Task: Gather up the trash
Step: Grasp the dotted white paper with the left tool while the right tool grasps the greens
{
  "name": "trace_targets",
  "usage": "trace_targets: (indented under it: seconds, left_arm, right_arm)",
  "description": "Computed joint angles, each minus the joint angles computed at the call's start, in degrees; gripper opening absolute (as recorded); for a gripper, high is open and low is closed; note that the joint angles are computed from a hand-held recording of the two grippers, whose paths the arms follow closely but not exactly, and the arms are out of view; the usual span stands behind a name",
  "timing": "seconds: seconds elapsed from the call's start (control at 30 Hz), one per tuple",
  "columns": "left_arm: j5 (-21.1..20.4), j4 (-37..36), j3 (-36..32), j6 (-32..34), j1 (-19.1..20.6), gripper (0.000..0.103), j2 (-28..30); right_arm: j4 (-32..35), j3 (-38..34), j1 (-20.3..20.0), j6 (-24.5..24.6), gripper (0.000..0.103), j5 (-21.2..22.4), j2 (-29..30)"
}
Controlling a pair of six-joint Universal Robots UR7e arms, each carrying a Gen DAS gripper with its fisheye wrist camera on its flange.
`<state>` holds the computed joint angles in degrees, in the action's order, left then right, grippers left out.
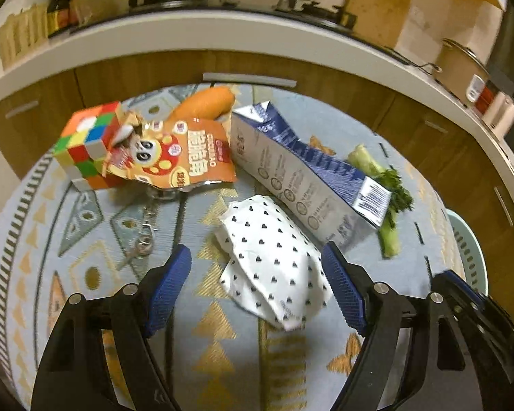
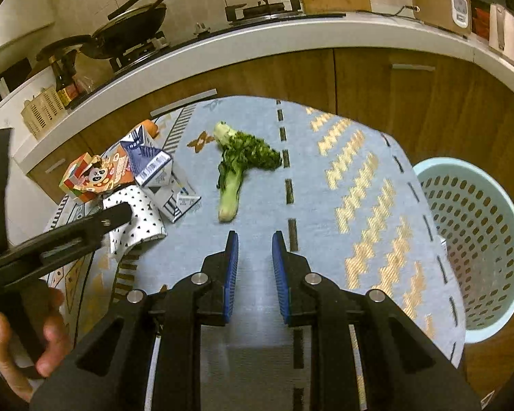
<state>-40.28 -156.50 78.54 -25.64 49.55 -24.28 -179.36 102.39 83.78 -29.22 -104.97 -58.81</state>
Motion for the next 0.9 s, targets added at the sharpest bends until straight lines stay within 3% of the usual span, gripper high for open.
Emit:
trace_targets:
  seconds: [0.23, 0.3, 0.47, 0.6, 0.63, 0.73, 0.9]
  left_arm:
    - [2.0, 4.5, -3.9, -3.4, 0.9, 0.075, 2.4]
    - [3.2, 5.0, -4.2, -2.8, 0.6, 0.071, 2.8]
    - [3.0, 3.0, -3.6, 1.1, 0.2, 0.049, 3.0]
    - [2.1, 0.5, -1.1, 2.9, 0.2, 0.035, 1.5]
    - [2.0, 0.2, -0.3, 3.0, 0.2, 0.026, 0.9]
    - [-0.8, -1.5, 2.2, 3.2, 0.8, 0.004, -1.4]
    - [-3.3, -3.8, 4.9, 3.8, 1.5, 0.004, -3.3]
  right_arm:
    - [9.7, -5.3, 0.5, -3.6, 0.018, 3.0, 0.7]
    - [11.5, -7.6, 0.8, -3.4, 0.018, 1.4, 2.3]
    - [18.4, -12.9, 0.9, -0.3, 0.019, 1.6, 5.5]
    - [17.2, -14.2, 1.2, 0.9, 0.038, 0.5, 7.4]
    - [17.1, -14.3, 1.2, 0.8, 0.045, 0.7, 7.5]
    - [14.8, -14.7, 2.1, -0.1, 0.046, -1.8, 8.7]
    - [12.5, -15.2, 2.8, -0.8, 0.046, -4.1, 9.9]
